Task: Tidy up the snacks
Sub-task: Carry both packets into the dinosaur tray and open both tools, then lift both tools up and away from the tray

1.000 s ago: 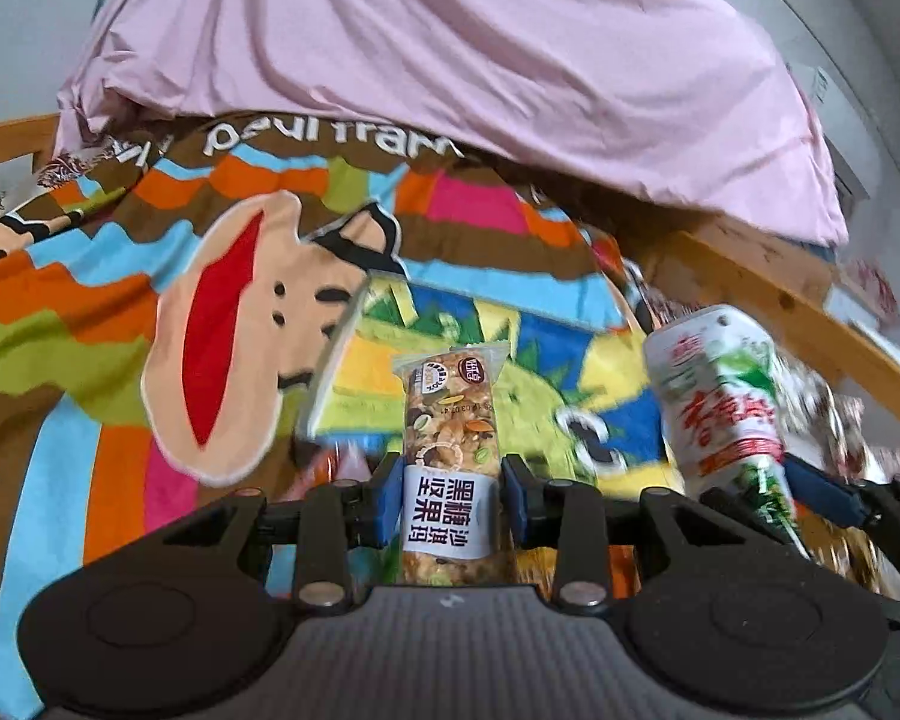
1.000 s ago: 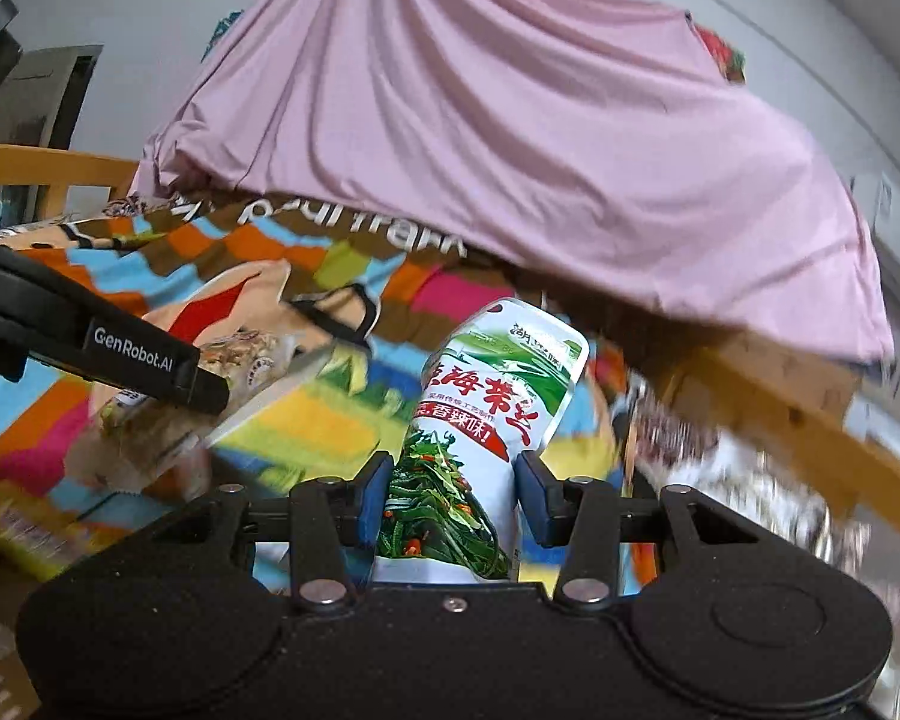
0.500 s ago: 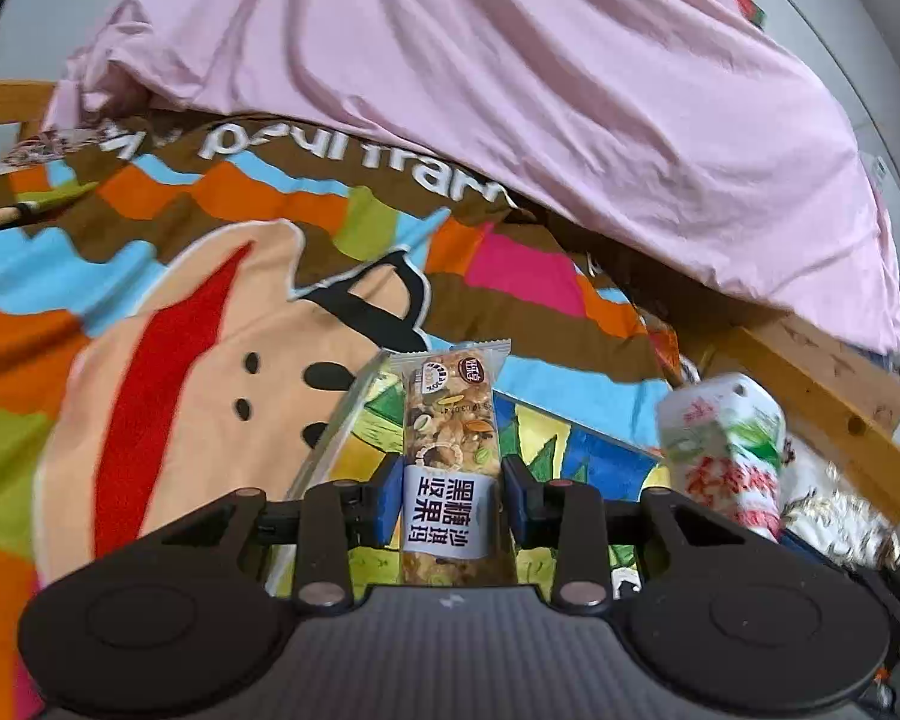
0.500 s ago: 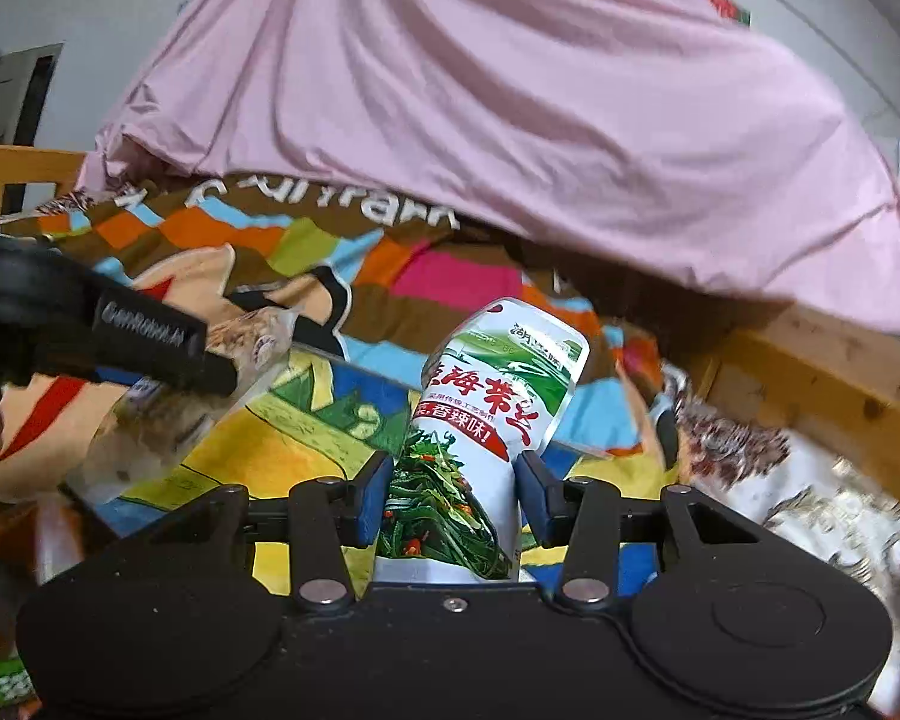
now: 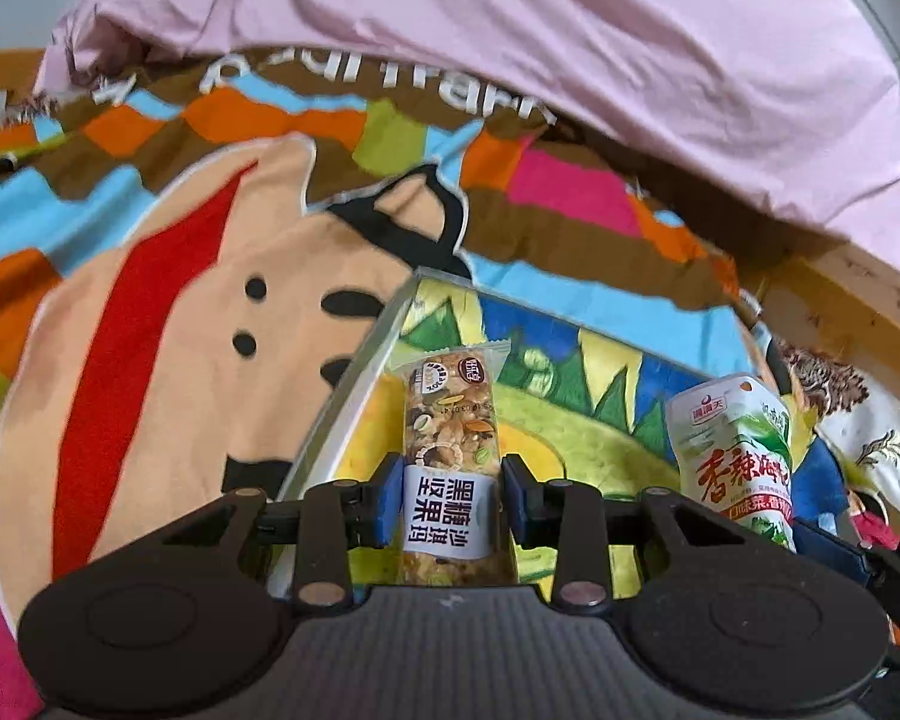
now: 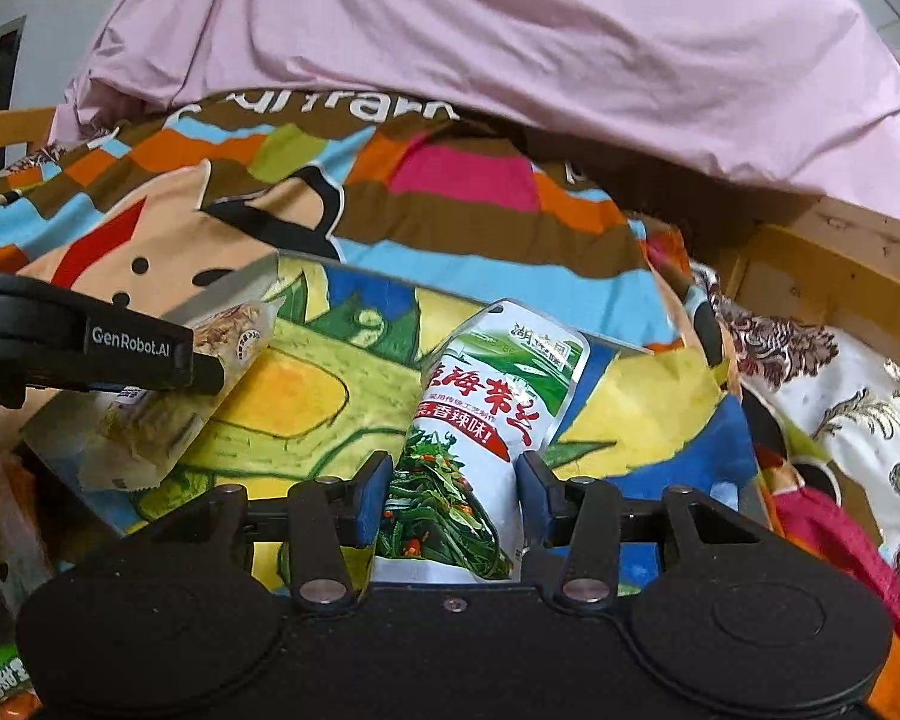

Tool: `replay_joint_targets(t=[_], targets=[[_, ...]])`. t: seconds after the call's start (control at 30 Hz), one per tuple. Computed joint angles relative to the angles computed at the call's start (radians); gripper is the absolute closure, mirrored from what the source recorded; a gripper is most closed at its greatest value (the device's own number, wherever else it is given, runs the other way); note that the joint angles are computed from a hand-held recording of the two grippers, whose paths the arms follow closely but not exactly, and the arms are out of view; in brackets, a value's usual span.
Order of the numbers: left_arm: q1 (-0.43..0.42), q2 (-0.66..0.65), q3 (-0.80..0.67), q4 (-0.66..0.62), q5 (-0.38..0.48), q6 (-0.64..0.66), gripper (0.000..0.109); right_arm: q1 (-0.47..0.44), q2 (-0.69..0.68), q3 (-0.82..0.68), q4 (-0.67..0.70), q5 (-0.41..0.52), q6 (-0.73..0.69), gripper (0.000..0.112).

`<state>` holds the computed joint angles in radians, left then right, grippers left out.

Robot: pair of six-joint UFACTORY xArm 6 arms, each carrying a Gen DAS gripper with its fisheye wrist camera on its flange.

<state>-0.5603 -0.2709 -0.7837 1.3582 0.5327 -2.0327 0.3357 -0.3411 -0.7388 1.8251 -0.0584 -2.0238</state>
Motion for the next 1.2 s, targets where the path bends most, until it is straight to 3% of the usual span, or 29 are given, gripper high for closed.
replay_joint_targets(t=[0.23, 0.27, 0.4, 0.6, 0.8, 0.97, 1.07, 1.2], targets=[[0.029, 0.015, 0.002, -0.087, -0.066, 0.071, 0.069, -0.02, -0.019, 0.087, -0.453, 0.043, 0.474, 0.057], [0.029, 0.013, 0.003, -0.091, -0.071, 0.074, 0.064, -0.03, -0.029, 0.1, -0.51, 0.055, 0.537, 0.057], [0.011, -0.005, 0.005, -0.137, -0.048, 0.106, 0.045, -0.056, -0.085, 0.136, -0.62, 0.074, 0.671, 0.048], [-0.039, -0.088, 0.016, -0.154, 0.016, 0.078, 0.027, -0.121, -0.231, 0.162, -0.585, 0.146, 0.717, 0.029], [-0.184, -0.216, 0.03, -0.117, 0.224, 0.071, 0.009, -0.215, -0.416, 0.203, -0.593, 0.253, 0.753, 0.017], [-0.335, -0.294, 0.032, -0.11, 0.414, 0.09, 0.006, -0.332, -0.594, 0.254, -0.585, 0.387, 0.729, 0.01], [-0.435, -0.325, 0.034, -0.111, 0.518, 0.067, 0.006, -0.429, -0.701, 0.284, -0.591, 0.491, 0.726, 0.01], [-0.596, -0.348, 0.039, -0.107, 0.679, 0.035, 0.006, -0.623, -0.828, 0.313, -0.573, 0.693, 0.715, 0.01]])
